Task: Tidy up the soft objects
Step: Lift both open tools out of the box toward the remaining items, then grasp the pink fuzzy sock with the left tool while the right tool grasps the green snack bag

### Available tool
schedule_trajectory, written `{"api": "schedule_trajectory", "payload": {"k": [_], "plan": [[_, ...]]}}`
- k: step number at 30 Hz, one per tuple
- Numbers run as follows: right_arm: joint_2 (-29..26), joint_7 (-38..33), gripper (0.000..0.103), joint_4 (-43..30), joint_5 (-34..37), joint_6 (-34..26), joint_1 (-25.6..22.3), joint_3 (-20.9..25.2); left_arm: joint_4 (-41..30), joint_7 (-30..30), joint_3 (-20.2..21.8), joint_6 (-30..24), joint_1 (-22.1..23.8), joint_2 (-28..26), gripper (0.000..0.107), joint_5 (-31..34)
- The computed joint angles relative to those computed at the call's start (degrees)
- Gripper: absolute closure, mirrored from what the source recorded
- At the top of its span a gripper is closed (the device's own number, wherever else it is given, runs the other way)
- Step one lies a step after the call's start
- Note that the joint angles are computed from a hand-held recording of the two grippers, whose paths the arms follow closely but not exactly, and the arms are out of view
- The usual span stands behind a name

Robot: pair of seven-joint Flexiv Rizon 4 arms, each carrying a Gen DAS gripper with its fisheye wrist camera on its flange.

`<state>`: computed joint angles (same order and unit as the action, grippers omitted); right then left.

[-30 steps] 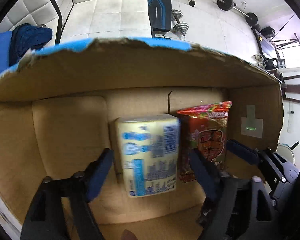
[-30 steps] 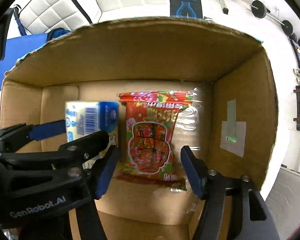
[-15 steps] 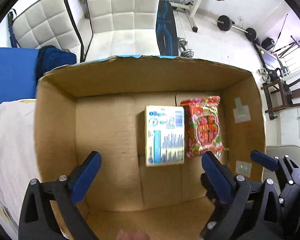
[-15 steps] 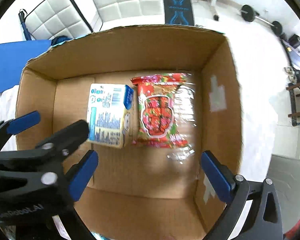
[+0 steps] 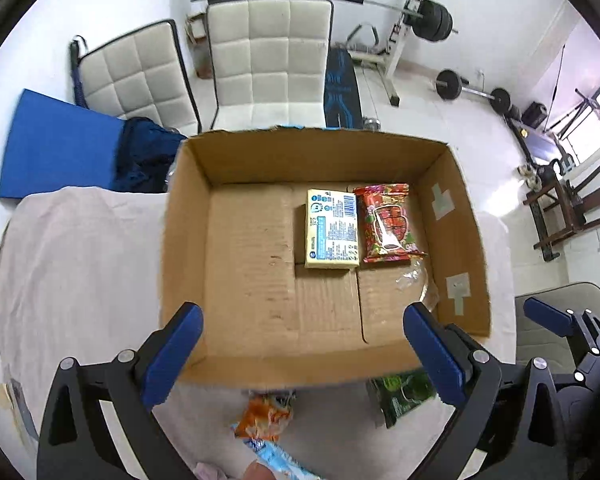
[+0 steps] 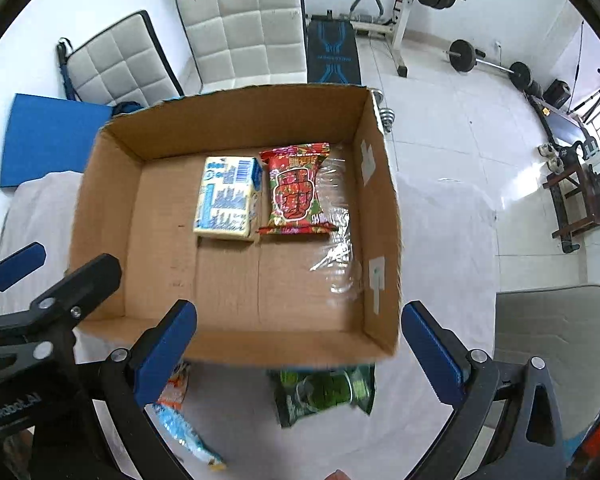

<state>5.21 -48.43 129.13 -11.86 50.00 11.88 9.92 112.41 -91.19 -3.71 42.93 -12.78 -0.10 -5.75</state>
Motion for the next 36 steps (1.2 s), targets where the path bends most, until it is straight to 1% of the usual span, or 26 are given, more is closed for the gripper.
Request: {"api": "schedule_trajectory", "payload": {"k": [3, 6, 9, 10, 13, 15, 16, 19, 21, 22, 23, 25, 27, 29, 31, 32, 34, 35, 36], "plan": [[4.6, 1.0, 0.0, 2.4, 0.2, 0.0, 0.1, 1.2, 1.8, -1.0, 0.2, 0.0, -0.3, 3.4, 0.004, -0.1], [8.1, -0.1, 0.0, 3.1, 3.6, -1.0, 1.0, 1.5, 2.6, -2.3, 0.0, 0.1, -0.4, 5.8, 0.004, 0.9], [10.8, -1.4, 0.0, 3.3, 6.3, -2.6, 1.7, 1.5, 3.0, -3.3, -0.2, -0.9, -0.4, 8.0, 0.004, 1.6], [12.0, -1.9, 0.0, 3.4, 7.6, -3.8, 2.0, 1.5, 3.0, -3.9, -0.3, -1.4, -0.3, 8.5, 0.004, 1.9], [14.4, -2.0, 0.0, 5.1, 13.0, -4.6, 2.6, 1.0, 4.7, -5.5, 0.1, -2.5, 0.2, 10.3, 0.004, 1.9], [15.2, -1.1, 0.0, 7.0, 15.7, -4.9, 2.6, 0.9, 6.4, -8.0, 0.5, -4.8, 1.1, 12.2, 0.004, 3.2], [15.1, -1.1, 0.0, 8.5, 18.7, -4.7, 3.1, 0.4, 7.5, -9.0, 0.8, -5.2, 1.4, 12.8, 0.004, 3.1], [12.2, -1.2, 0.0, 11.2, 26.4, -3.3, 3.9, -1.3, 11.8, -12.4, 1.6, -7.0, 2.8, 13.7, 0.004, 3.5], [9.1, -0.9, 0.0, 12.6, 30.5, -0.7, 4.0, -1.8, 14.6, -13.8, 2.0, -8.2, 3.5, 13.1, 0.004, 3.1], [6.6, -0.8, 0.0, 13.1, 33.4, 1.5, 4.1, -2.3, 15.5, -14.1, 2.2, -8.5, 3.7, 12.7, 0.004, 2.7], [4.5, -0.2, 0.0, 13.5, 34.7, 3.6, 4.0, -2.0, 16.9, -14.5, 2.4, -8.3, 3.8, 12.4, 0.004, 2.3], [0.1, 1.7, 0.0, 13.7, 36.3, 8.0, 3.6, -1.5, 18.6, -15.9, 2.3, -8.5, 4.5, 11.4, 0.004, 3.5], [-3.3, 3.2, 0.0, 13.3, 37.0, 10.6, 3.1, -1.0, 20.2, -16.8, 2.3, -7.9, 4.8, 10.8, 0.004, 4.3], [-7.3, 3.9, 0.003, 12.7, 38.9, 14.0, 2.7, -0.4, 20.8, -17.1, 2.3, -7.7, 5.0, 10.0, 0.004, 4.6], [-9.9, 3.8, 0.017, 11.8, 38.3, 14.3, 2.0, 0.1, 20.6, -17.1, 2.2, -8.2, 5.2, 9.3, 0.004, 5.4], [-10.7, 3.6, 0.028, 11.7, 37.1, 14.5, 1.8, 0.5, 20.9, -16.6, 2.5, -8.3, 5.3, 9.6, 0.004, 5.9], [-10.7, 3.1, 0.033, 12.2, 34.7, 14.4, 1.5, 1.3, 21.3, -16.0, 2.7, -8.4, 5.5, 10.0, 0.004, 6.9], [-10.2, 1.9, 0.041, 12.3, 34.0, 13.5, 1.2, 1.7, 21.5, -15.8, 3.0, -8.7, 5.7, 10.7, 0.004, 7.3], [-9.8, 0.5, 0.046, 12.4, 33.5, 12.3, 1.0, 2.0, 22.1, -15.6, 3.3, -8.7, 5.8, 11.2, 0.004, 7.1]]}}
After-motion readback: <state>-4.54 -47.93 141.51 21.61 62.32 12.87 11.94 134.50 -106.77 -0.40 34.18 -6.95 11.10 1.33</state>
